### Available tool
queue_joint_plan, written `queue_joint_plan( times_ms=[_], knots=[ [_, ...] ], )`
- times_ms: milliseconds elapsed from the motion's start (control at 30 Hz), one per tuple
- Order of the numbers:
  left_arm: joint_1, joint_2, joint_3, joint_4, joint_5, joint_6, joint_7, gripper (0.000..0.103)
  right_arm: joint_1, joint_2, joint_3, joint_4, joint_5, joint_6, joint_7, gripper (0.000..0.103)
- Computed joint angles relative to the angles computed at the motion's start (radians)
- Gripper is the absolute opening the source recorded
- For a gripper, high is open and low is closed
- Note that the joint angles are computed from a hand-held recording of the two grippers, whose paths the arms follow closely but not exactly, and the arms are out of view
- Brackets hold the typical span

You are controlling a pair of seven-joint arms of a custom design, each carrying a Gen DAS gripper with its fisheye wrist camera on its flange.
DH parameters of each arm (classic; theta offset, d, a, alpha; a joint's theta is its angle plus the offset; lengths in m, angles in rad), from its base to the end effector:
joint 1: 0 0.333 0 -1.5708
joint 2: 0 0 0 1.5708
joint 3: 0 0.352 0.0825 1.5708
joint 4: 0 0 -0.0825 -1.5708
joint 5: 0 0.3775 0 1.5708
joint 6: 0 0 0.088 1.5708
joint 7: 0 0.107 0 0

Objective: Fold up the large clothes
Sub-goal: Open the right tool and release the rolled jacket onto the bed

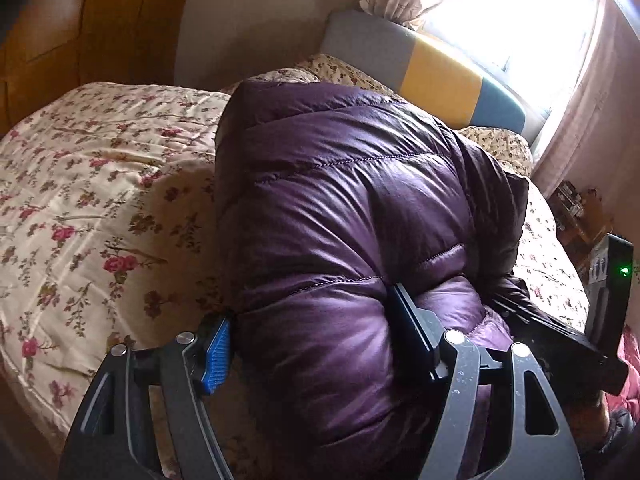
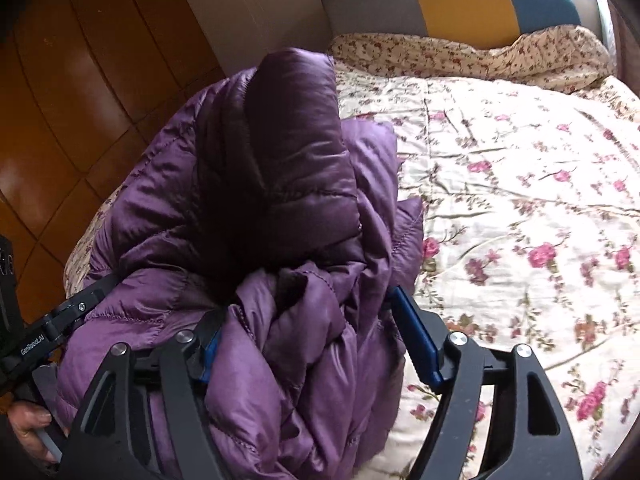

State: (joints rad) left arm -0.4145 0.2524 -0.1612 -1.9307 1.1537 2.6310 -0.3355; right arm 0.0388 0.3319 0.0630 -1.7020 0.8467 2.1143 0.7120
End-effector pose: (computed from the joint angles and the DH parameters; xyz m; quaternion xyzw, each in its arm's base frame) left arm 0.5296 -0.3617 0.4364 -0.7715 0.4943 -0.3289 0.2289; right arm 0.6641 0.0976 0.4595 -0.8049 0.4631 0.1135 0.3531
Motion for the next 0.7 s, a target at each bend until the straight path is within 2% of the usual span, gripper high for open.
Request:
queue_joint_plan(
  times_ms=[67, 133, 233, 400, 533, 700],
  knots=[
    [-0.007, -0.009, -0.003, -0.001, 0.001, -0.03, 0.009, 0.074, 0.003, -0.019, -0.003, -0.012, -0.007, 0.017, -0.004, 0.073],
    [-0.01, -0.02, -0.009, -0.005, -0.003, -0.056, 0.023, 0.074, 0.009, -0.043, -0.008, -0.028, -0.022, 0.042, -0.005, 0.079],
    [-0.012, -0.039, -0.016, -0.017, -0.002, -0.085, 0.017, 0.075, 0.017, -0.08, -0.015, -0.052, -0.036, 0.078, -0.006, 0.08],
    [-0.007, -0.074, -0.032, -0.046, 0.006, -0.118, -0.01, 0.076, 0.034, -0.135, -0.024, -0.089, -0.061, 0.14, -0.006, 0.08],
    [0.0, -0.102, -0.046, -0.072, 0.01, -0.142, -0.048, 0.076, 0.062, -0.164, -0.03, -0.094, -0.124, 0.201, 0.061, 0.078],
    [0.01, -0.13, -0.062, -0.092, 0.016, -0.168, -0.092, 0.076, 0.084, -0.207, -0.023, -0.114, -0.136, 0.238, 0.078, 0.075]
  ],
)
